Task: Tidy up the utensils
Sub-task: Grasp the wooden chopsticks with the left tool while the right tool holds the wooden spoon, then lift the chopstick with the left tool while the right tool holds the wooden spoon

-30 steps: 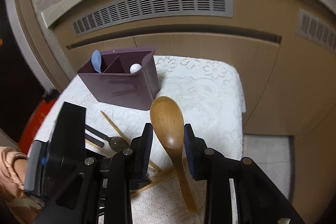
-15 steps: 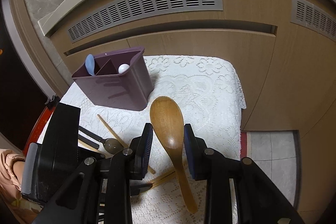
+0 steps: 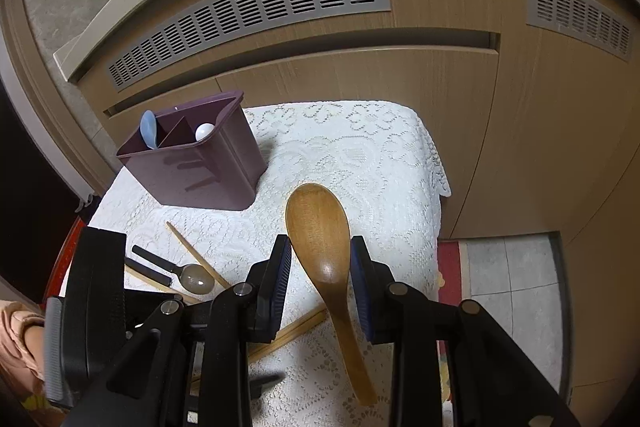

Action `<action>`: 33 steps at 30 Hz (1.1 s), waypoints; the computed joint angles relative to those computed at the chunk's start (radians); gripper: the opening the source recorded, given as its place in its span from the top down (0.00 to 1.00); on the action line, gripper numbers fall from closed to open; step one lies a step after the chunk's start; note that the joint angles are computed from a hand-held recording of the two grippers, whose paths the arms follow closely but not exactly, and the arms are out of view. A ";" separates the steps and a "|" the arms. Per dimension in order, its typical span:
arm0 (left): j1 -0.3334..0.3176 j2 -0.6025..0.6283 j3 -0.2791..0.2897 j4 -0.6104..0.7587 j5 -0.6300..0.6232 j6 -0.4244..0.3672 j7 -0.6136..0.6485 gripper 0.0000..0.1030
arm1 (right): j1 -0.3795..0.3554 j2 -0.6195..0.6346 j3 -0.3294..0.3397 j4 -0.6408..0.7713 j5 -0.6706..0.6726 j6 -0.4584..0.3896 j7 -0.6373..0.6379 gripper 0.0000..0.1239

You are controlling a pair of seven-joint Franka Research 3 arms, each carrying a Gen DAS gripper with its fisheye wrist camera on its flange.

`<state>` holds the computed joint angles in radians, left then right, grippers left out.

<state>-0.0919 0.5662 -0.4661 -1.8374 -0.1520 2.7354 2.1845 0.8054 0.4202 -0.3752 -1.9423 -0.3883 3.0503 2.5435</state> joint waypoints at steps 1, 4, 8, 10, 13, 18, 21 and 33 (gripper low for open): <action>0.000 -0.002 -0.001 -0.008 0.000 0.019 0.002 0.58 | 0.002 -0.001 -0.001 -0.001 0.001 -0.001 0.002 0.77; -0.020 -0.016 0.021 -0.049 0.039 0.103 -0.024 0.78 | 0.018 -0.006 -0.015 -0.002 -0.011 -0.005 0.018 0.77; 0.074 -0.026 -0.058 -0.077 -0.012 0.088 0.014 0.87 | 0.037 -0.013 -0.024 0.003 -0.038 -0.005 0.048 0.77; 0.127 -0.041 -0.092 -0.101 -0.066 0.095 0.031 0.87 | 0.042 -0.018 -0.020 0.008 -0.051 -0.003 0.056 0.77; 0.249 -0.075 -0.165 -0.153 -0.192 0.108 0.092 0.87 | 0.039 -0.024 0.005 0.020 -0.068 -0.011 0.050 0.77; 0.424 -0.170 -0.275 -0.275 -0.429 0.199 0.253 0.88 | -0.048 -0.002 0.151 0.066 0.002 -0.019 -0.050 0.77; 0.550 -0.206 -0.382 -0.317 -0.615 0.247 0.398 0.88 | -0.120 0.038 0.267 0.110 0.106 -0.020 -0.164 0.77; 0.421 -0.245 -0.166 -0.313 -0.579 0.132 0.274 0.87 | -0.077 0.230 0.306 0.364 0.236 -0.286 -0.314 0.77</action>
<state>0.3290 0.3214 -0.6317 -2.1505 -0.7313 2.8677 2.4587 0.7288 0.6498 -0.0690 -1.5781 -0.1520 2.7643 2.2292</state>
